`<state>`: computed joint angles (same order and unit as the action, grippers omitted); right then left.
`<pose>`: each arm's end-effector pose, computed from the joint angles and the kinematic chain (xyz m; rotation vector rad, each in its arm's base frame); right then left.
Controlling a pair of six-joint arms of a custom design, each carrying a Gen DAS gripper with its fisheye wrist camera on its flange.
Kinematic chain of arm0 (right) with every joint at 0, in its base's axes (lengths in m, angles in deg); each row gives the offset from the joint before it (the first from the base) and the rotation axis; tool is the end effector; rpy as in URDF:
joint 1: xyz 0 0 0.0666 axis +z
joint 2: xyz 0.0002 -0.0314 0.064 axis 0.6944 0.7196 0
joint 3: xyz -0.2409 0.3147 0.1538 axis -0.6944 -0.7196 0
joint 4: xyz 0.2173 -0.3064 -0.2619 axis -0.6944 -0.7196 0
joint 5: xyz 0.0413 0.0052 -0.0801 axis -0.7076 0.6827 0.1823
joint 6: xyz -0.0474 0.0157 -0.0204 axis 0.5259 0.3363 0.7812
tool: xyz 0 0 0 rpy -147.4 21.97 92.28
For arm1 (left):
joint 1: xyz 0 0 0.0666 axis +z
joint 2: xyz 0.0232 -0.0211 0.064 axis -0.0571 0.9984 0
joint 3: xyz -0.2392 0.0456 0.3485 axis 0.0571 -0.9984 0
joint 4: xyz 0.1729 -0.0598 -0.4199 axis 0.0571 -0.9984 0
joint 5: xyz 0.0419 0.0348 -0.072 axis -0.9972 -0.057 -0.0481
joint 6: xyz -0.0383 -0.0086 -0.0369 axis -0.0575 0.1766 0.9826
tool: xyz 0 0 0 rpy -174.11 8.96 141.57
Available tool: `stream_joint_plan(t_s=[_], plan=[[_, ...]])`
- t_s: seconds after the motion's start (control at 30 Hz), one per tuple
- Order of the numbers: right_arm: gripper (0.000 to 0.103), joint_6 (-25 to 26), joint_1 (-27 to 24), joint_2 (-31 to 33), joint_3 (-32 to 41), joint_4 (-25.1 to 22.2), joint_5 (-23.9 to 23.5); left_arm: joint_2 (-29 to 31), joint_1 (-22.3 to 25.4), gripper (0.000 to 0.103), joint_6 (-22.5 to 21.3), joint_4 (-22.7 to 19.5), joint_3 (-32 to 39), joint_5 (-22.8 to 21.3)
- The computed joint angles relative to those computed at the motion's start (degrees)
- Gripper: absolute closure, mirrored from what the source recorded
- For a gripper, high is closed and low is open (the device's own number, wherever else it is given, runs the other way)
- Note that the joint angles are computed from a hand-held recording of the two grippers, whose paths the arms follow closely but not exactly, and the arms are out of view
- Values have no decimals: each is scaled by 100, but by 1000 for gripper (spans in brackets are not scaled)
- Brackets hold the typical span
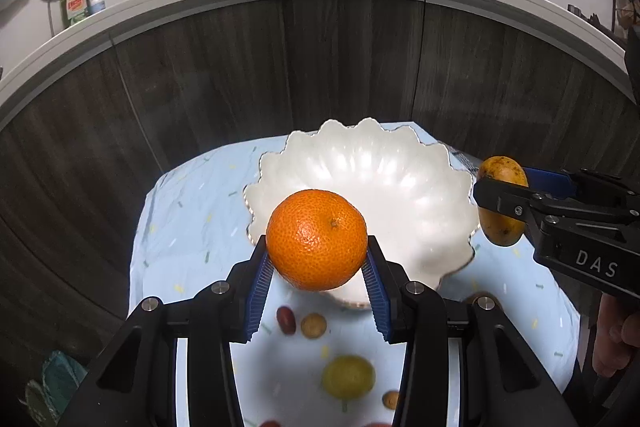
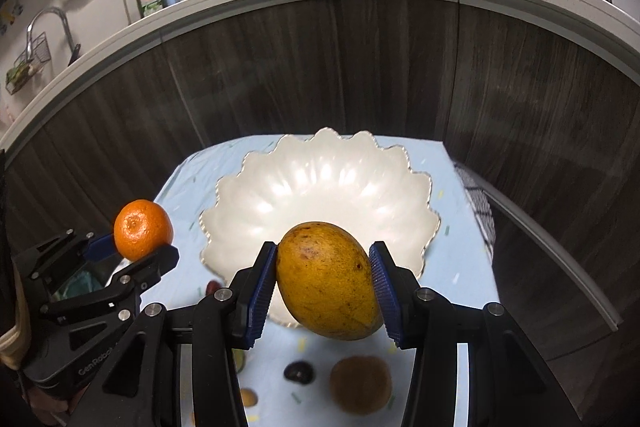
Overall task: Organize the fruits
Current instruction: 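Lift the mandarin and mango and carry both over the white bowl, then open both tools to drop the mandarin and mango into the bowl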
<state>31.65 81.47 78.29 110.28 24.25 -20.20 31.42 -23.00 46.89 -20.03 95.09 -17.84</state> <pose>0.5002 0.3698 0.4434 -0.1619 2.3018 0.1812 0.5027 -0.1758 0.4411 0.2336 2.3127 -0.0644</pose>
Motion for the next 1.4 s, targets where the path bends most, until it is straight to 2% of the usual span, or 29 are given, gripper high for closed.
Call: stream_joint_plan(t_s=[0.37, 0.93, 0.97, 1.07, 1.1, 1.17, 1.23, 1.3, 1.4], plan=[[56, 21, -225, 288, 335, 44, -90, 531, 139, 60, -16, -7, 481, 190], [56, -175, -364, 630, 510, -31, -369, 998, 222, 58, -3, -178, 696, 476], [55, -197, -374, 640, 511, -47, -394, 1025, 227, 56, 33, -228, 715, 498], [54, -278, -394, 676, 527, -111, -372, 990, 205, 29, 69, -114, 658, 308], [51, -308, -392, 667, 507, -112, -302, 968, 197, 26, 69, -65, 633, 231], [21, -373, -388, 609, 431, -4, -182, 962, 200, 26, 68, -101, 641, 194], [16, -438, -378, 532, 345, 128, 40, 958, 211, 25, 101, -148, 653, 177], [16, -452, -380, 526, 360, 92, 117, 927, 217, 15, 137, -140, 636, 117], [16, -461, -375, 502, 348, 69, 182, 845, 204, 7, 160, -67, 595, -53]])
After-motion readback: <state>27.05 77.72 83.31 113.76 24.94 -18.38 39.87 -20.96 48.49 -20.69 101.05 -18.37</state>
